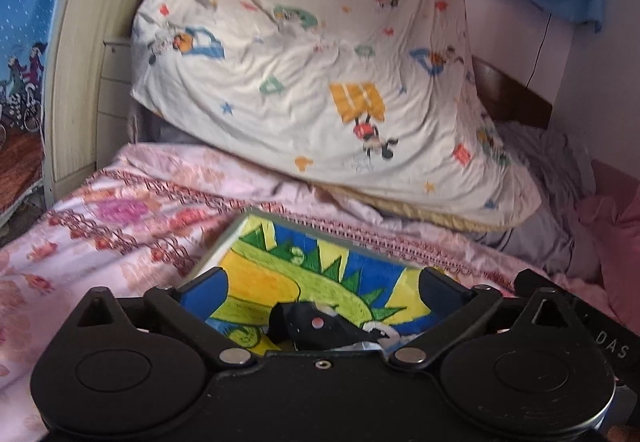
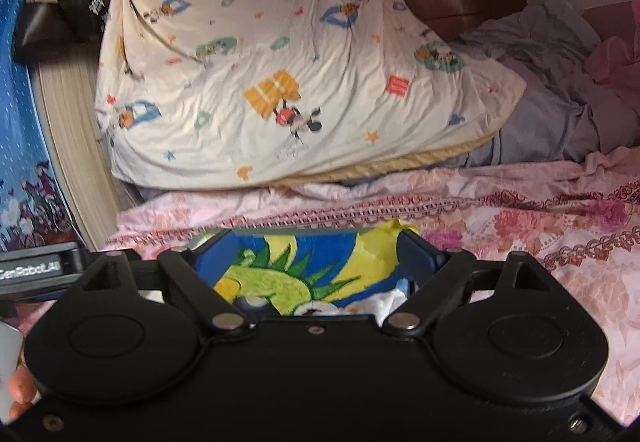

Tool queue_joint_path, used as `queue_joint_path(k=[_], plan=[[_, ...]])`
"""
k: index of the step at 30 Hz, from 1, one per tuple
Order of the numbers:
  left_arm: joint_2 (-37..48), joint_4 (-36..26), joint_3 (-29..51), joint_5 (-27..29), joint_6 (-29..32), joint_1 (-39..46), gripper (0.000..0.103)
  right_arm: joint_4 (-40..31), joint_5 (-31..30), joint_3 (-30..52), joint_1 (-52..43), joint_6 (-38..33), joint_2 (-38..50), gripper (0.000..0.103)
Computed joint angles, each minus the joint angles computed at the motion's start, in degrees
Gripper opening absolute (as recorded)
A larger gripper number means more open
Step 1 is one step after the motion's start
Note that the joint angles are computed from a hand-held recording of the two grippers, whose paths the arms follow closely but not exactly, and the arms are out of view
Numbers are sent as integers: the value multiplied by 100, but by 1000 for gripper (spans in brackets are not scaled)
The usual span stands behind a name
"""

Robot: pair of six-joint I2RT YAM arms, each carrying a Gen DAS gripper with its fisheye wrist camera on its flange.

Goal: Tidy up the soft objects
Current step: 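Open both tools to release the cloths into the tray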

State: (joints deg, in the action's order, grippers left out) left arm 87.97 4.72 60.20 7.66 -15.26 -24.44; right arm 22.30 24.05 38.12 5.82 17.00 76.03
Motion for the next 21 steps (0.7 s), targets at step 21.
queue_joint_path(k=[21], plan=[[-2956, 4, -1466, 234, 180, 445, 102, -1737, 1853, -57, 1930, -96, -2734, 102]])
